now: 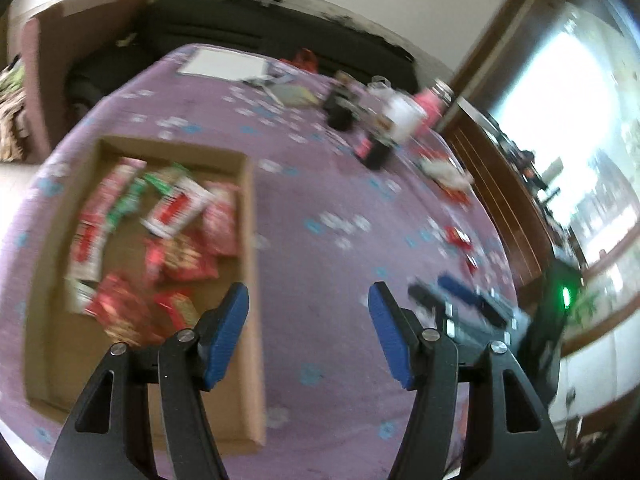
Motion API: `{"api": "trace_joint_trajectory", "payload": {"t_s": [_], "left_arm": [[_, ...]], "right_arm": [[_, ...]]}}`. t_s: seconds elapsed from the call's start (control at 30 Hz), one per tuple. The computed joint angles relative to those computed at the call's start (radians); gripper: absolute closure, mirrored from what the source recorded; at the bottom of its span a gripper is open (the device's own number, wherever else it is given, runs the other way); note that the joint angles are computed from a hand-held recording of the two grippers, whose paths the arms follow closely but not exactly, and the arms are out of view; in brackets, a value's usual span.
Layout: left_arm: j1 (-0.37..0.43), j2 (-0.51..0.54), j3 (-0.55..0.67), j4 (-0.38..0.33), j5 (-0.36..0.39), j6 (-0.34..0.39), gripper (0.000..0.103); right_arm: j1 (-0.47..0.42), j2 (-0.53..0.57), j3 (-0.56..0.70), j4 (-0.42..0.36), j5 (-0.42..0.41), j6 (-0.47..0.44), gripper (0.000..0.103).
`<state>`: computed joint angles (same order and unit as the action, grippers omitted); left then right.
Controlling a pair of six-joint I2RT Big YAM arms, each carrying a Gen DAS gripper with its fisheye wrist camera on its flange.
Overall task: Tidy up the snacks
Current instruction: 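Move both grippers back over the last snacks on the table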
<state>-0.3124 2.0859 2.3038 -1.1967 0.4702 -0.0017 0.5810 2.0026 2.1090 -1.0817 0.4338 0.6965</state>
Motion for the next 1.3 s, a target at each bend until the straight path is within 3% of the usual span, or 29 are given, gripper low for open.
{"api": "trace_joint_trajectory", "payload": {"t_s": [0.13,0.27,0.5,0.63,0.8,0.9,1.07,1.3], "left_arm": [[-0.043,-0.041,-0.083,0.024,0.025,0.016,0.042],[-0.077,-0.06,-0.134,0.051,-0.003,0.018,0.042],[-0.096,-0.035,-0.127,0.022,-0.042,0.011,0.042],[-0.095,-0.054,-0.174,0.05,-0.044,-0.009,0.042],[-0.095,-0.052,-0.194,0.048,-0.029,-0.013,0.042],[-0.098,-0.05,-0.202,0.04,-0.027,-0.005,0.042],[-0.1,-0.049,-0.207,0.037,-0.026,0.005,0.042],[-0.107,-0.06,-0.227,0.064,-0.062,0.017,0.042]], "right_arm": [[-0.04,-0.085,-0.131,0.008,0.054,0.065,0.043],[-0.078,-0.148,-0.225,0.015,0.08,0.125,0.043],[-0.112,-0.21,-0.322,0.035,0.101,0.162,0.043],[-0.131,-0.236,-0.358,0.034,0.119,0.189,0.043],[-0.183,-0.296,-0.422,0.038,0.136,0.274,0.043],[-0.225,-0.349,-0.486,0.084,0.13,0.338,0.041],[-0.265,-0.355,-0.503,0.082,0.134,0.394,0.041],[-0.269,-0.276,-0.44,0.02,0.124,0.369,0.041]]}}
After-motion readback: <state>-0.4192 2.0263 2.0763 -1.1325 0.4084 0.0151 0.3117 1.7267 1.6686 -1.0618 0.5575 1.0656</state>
